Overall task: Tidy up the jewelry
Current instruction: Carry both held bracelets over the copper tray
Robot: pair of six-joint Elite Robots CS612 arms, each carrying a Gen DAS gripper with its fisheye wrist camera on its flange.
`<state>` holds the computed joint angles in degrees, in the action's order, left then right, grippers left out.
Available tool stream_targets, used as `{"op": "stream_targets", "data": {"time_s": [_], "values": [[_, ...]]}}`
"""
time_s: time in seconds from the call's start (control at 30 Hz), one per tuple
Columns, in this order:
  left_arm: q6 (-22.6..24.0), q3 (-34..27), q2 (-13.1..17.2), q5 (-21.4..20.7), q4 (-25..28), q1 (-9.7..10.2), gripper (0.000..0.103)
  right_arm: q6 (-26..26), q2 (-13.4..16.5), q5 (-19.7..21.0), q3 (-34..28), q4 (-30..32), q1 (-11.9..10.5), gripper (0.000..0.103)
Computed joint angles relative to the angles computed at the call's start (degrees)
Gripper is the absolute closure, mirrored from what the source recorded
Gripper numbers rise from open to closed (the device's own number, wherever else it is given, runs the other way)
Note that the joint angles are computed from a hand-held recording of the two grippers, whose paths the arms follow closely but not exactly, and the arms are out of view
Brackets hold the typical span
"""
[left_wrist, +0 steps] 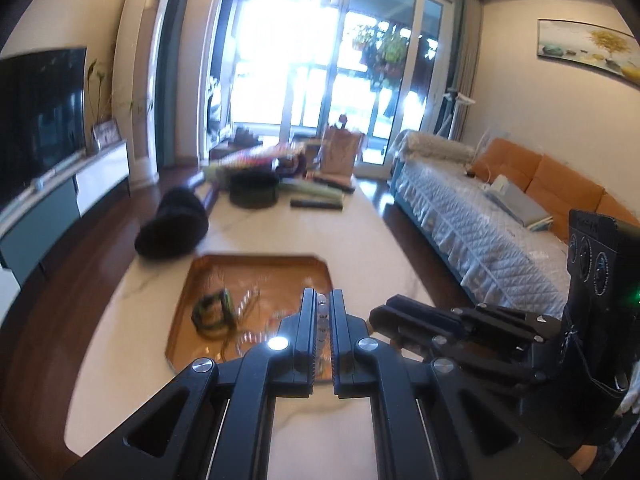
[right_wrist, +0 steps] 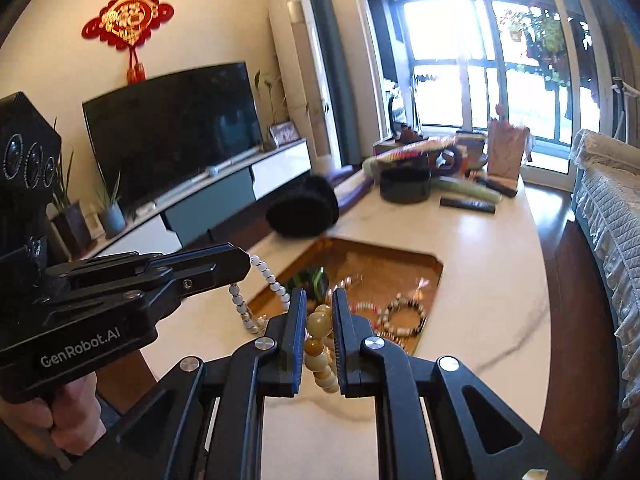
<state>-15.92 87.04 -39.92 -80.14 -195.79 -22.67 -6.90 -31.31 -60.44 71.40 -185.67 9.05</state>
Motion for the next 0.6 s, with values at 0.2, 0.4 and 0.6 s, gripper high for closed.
{"op": "stream_targets", "data": {"time_s": [0.2,0.4,0.6], "values": [[2.1,-0.4,-1.5,0.5,-2.9,-0.20,0.097,2.2,-1.5,1.3,-0.6,-1.0,-0.2,0.091],[1.0,-3.4,-0.5,0.1,-3.0,0.83,0.097,4.5,-0.7,2.0,-4.1,-0.9,-0.1,0.091],[-1.5,-7.0,2.5,-1.8,0.6,2.43,0.097,4.2,2.6,1.7,-8.8,3.8,0.5,0.091]]}}
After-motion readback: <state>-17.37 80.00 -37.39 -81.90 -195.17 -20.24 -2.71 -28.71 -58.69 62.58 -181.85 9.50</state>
